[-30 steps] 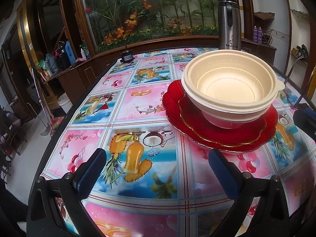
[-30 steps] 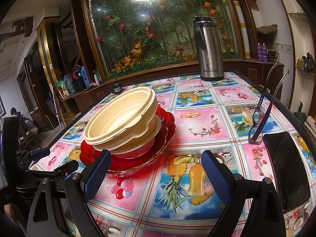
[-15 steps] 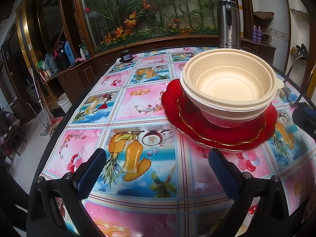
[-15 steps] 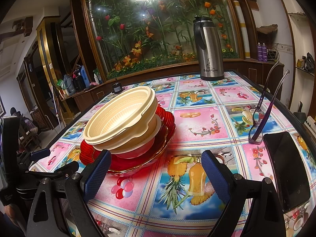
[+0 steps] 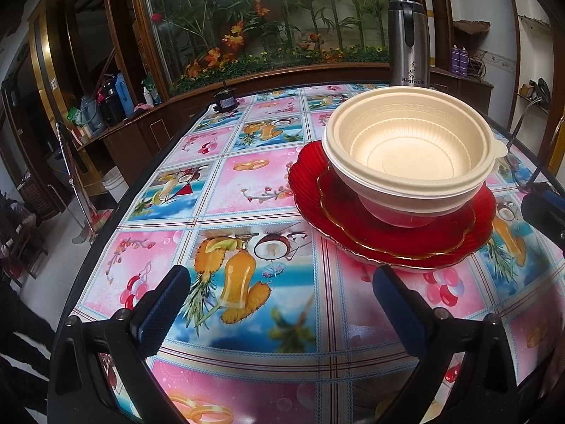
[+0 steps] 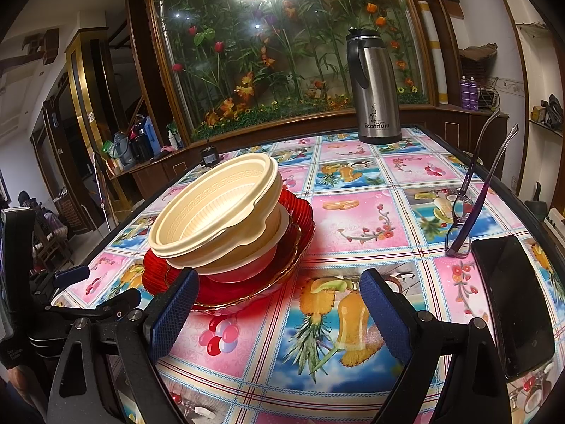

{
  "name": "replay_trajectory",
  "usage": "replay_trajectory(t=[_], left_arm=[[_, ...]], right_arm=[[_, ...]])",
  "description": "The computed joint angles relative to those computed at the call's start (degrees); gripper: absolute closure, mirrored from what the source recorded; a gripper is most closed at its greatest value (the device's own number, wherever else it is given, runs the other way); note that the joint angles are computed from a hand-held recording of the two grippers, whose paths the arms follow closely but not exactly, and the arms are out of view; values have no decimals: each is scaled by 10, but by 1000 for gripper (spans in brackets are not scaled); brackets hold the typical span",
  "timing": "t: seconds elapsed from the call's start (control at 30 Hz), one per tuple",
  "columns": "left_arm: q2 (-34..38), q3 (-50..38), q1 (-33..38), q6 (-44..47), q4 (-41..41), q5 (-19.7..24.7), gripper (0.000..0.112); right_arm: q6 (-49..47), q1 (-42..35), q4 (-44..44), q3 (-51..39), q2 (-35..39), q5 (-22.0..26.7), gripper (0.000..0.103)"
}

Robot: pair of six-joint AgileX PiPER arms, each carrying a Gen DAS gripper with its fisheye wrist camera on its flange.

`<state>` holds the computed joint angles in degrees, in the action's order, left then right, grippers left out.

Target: Organize plates and bowls

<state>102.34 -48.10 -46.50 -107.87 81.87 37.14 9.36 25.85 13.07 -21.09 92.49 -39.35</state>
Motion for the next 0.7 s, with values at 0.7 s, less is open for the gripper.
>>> replay_trajectory(t=[0.7], left_arm=[[-15,25,-7,-53,54,3,9]], right_arm=[[0,0,0,-1,1,1,8]])
